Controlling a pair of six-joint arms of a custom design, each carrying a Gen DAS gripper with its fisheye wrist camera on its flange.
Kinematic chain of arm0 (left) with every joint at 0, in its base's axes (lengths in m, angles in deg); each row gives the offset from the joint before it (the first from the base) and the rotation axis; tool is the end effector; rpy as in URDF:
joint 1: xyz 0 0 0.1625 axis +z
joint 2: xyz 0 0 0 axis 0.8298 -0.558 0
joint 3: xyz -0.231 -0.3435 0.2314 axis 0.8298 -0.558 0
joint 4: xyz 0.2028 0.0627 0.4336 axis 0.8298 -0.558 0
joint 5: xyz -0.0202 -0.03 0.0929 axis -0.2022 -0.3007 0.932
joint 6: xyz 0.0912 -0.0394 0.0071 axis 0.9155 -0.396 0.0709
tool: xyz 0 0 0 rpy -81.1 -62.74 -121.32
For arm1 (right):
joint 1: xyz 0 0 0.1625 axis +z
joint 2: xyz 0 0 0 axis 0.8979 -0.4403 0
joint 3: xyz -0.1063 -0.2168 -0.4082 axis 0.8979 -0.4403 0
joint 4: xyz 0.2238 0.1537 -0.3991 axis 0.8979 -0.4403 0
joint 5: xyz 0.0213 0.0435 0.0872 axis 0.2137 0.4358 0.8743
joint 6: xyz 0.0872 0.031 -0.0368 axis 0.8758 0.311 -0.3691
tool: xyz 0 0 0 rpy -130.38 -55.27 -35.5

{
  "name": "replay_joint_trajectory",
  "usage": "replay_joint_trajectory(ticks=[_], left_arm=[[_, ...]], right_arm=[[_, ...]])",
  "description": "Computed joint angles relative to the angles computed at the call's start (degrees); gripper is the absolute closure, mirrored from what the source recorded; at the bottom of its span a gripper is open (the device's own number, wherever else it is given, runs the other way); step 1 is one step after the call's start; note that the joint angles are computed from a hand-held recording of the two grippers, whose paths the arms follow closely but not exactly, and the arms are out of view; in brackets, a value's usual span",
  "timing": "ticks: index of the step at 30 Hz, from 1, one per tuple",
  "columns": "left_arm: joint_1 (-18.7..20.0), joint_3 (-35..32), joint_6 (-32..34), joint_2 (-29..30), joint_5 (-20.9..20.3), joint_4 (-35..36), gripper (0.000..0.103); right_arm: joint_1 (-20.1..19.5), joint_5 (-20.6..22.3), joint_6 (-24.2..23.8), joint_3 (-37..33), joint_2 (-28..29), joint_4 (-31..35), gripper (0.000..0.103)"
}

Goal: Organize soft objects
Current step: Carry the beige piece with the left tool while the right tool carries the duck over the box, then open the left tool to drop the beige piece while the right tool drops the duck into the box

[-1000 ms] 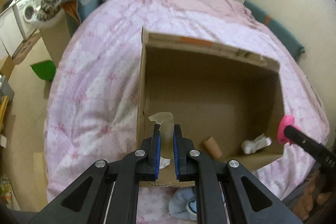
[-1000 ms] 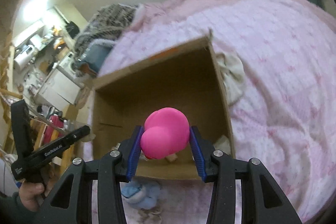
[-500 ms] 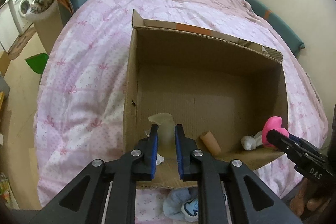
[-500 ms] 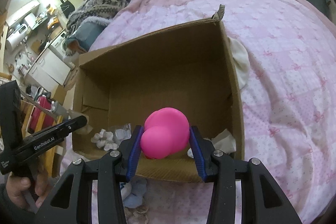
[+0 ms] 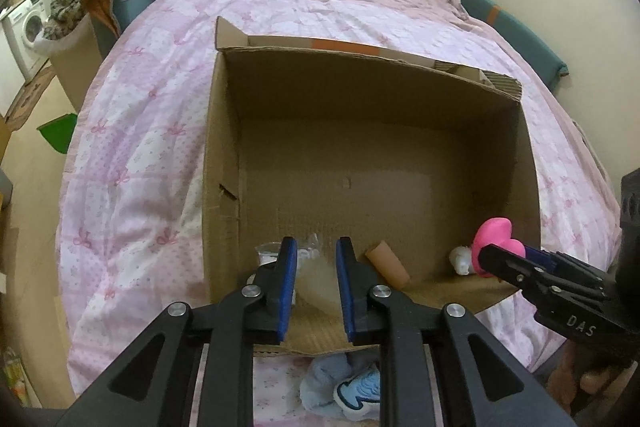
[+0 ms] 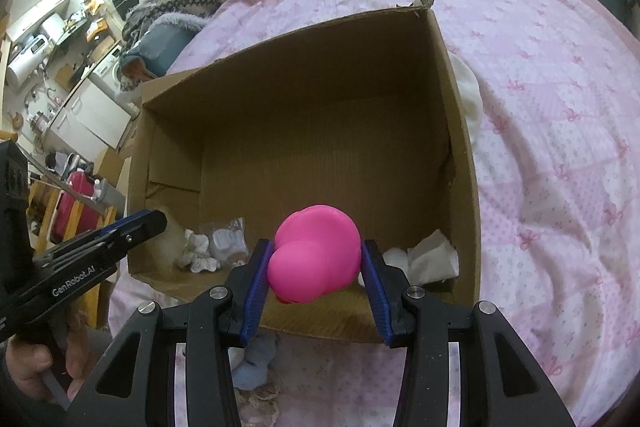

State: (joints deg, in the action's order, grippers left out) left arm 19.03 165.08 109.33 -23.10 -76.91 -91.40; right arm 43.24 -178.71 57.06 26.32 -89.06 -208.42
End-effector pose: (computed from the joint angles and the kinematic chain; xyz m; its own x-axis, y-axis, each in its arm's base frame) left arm -0.0396 -0.8278 0.2428 -0.7200 0.4934 -0.4880 0.6128 0.7821 -0.1133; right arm 0.2978 -0.7281 -0.0124 -0.8714 0.2833 0.4006 -0.0340 0.7796 -0.6253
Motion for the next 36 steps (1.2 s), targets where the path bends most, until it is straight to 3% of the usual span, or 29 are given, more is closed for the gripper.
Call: replay_joint_trajectory(ticks=[7,9,13,18,24,26,29,36], left_arm=[[-0.43,1.09,0.89,-0.61,-0.15,-1.13,0.079],[-0.48,1.09,0.79,-0.61,-0.13,-1.0,0.074],[-0.63,1.52,1.53,-0.69,-0.1,-2.27,0.054],[-0.79,2.22,3.13,-0.95,-0.15,-5.03,0.043],[-0.53,1.9,2.82,-1.07,-0.41,-5.09,0.042],[-0.48,2.14,3.19,-1.26,-0.33,-5.58,0.042],[-0.45,2.59,3.53,-1.69,0.0,-5.84,0.042],[-0.57,4.33,3.28,-3.72,0.25,-7.18,0.042]], right_arm=[[-0.06,0.2,0.09,0.18,-0.04,-0.09,0.056],[-0.08,0.44,0.16,0.27,-0.07,-0.12,0.056],[-0.03,0.59,-0.21,0.35,-0.02,-0.66,0.056],[0.06,1.21,-1.03,1.22,-0.37,-4.05,0.056],[0.25,1.97,-1.68,2.04,-0.69,-8.0,0.056],[0.49,1.97,-2.49,2.22,-0.68,-10.31,0.048],[0.92,1.71,-3.53,2.52,-0.66,-13.34,0.045],[1.25,1.92,-2.37,3.09,-1.24,-13.27,0.037]])
